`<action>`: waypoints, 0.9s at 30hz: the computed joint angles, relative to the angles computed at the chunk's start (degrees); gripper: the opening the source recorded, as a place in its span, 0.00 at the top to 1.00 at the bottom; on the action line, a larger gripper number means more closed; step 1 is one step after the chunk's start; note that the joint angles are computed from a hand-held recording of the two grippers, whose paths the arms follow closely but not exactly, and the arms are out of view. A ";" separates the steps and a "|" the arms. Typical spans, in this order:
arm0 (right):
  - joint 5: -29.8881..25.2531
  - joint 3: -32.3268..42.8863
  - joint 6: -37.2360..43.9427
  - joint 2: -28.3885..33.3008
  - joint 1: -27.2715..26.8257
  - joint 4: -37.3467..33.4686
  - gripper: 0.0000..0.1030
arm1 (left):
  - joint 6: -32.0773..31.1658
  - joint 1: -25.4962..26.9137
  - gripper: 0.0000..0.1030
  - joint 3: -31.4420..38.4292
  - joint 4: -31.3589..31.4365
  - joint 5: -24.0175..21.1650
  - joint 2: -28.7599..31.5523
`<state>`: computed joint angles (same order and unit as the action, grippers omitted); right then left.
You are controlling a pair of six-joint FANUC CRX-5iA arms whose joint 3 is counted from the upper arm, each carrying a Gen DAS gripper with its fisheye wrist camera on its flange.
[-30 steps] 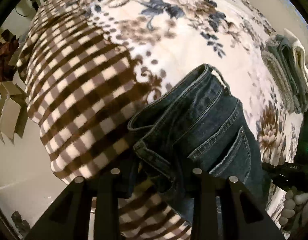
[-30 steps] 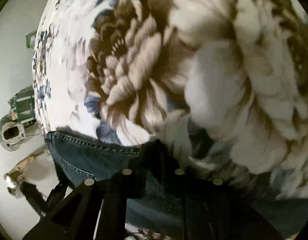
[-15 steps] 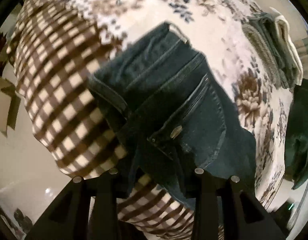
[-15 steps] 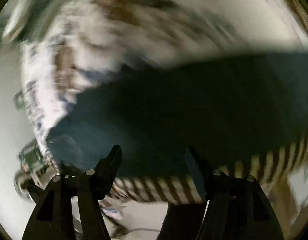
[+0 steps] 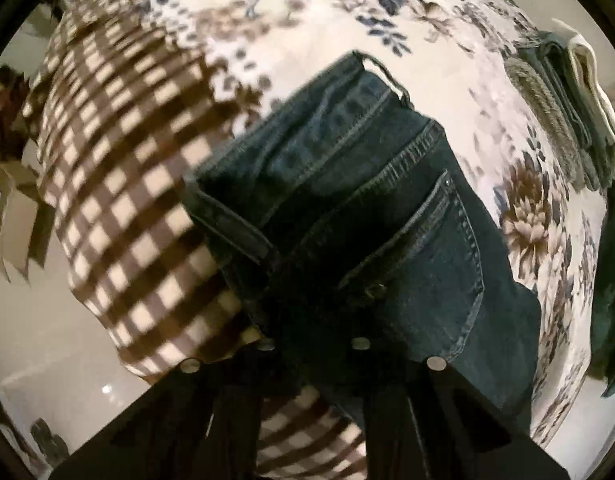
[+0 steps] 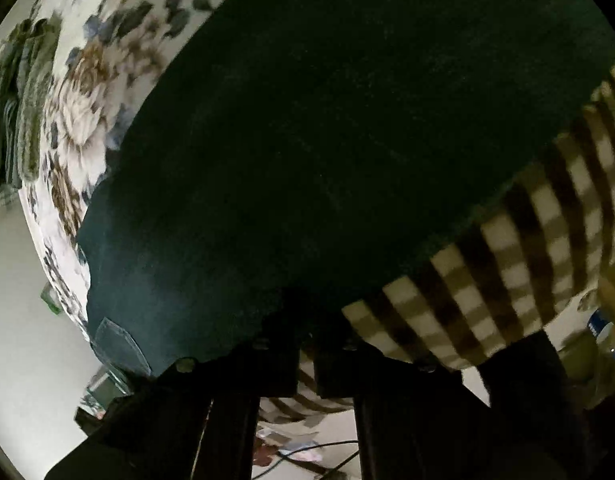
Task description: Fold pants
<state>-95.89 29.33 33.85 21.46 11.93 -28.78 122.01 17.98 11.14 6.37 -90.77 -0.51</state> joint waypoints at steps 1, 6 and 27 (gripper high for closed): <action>-0.88 1.37 0.02 0.75 0.33 0.44 0.97 | -0.82 0.77 0.95 -0.55 0.72 -0.14 -0.39; -2.27 2.90 1.93 3.23 0.46 0.37 0.98 | -4.85 0.49 0.95 1.10 -0.36 -2.78 0.05; 24.62 -17.55 7.99 -12.26 -29.62 12.66 0.40 | -8.92 -33.29 0.22 26.46 1.74 -7.20 24.40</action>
<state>-71.27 11.78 41.84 9.20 -17.69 -16.12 113.08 -15.31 37.60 8.11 -97.97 23.88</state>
